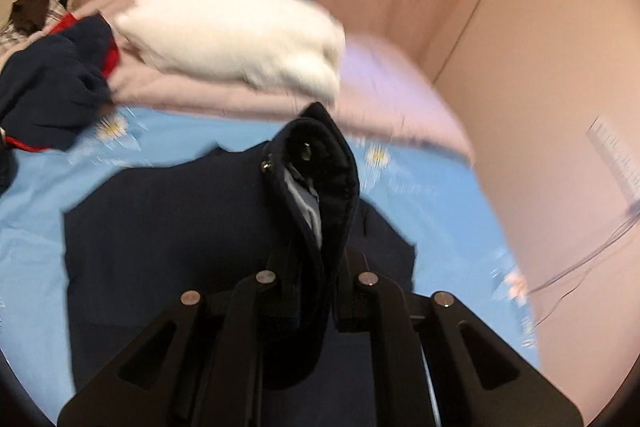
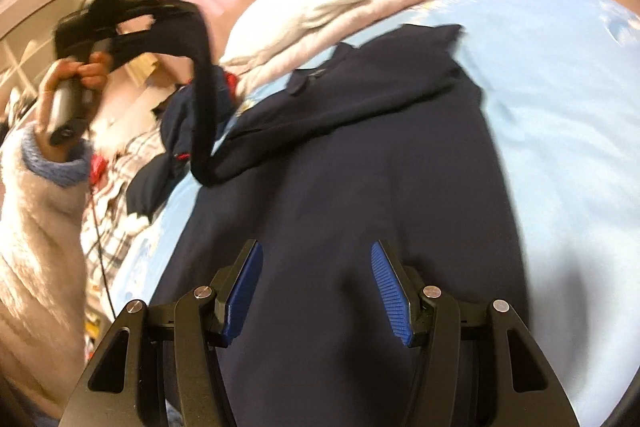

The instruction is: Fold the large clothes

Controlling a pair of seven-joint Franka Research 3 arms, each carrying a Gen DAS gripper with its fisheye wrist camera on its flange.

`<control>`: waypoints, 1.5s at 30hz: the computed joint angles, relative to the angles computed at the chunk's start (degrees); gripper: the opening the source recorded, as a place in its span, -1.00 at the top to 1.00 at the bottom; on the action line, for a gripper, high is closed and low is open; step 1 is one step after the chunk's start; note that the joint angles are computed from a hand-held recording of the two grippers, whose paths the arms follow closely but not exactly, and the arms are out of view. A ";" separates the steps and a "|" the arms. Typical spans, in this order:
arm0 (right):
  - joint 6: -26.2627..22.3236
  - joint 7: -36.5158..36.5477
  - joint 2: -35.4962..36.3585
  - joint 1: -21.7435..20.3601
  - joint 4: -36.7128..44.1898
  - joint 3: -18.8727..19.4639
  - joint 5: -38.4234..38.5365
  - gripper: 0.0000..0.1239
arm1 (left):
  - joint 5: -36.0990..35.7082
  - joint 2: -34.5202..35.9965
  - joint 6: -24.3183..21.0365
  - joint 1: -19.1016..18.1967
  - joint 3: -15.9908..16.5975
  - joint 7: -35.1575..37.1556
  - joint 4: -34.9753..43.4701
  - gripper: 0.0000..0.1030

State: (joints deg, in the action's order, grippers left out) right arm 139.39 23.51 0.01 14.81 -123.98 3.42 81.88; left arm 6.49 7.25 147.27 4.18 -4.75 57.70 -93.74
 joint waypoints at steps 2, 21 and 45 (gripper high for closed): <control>-0.37 0.65 0.24 -0.49 -0.02 -0.42 0.09 0.08 | 1.45 4.38 -2.16 -1.26 -0.27 -2.51 2.30 0.78; -2.02 10.97 2.72 -0.47 6.80 0.06 -7.39 0.08 | -39.55 -16.04 8.28 7.34 3.42 26.79 -30.13 -0.80; 6.90 32.38 27.10 -3.05 37.73 12.46 -11.63 0.85 | -90.95 -7.72 12.37 12.22 7.73 57.78 -29.08 0.80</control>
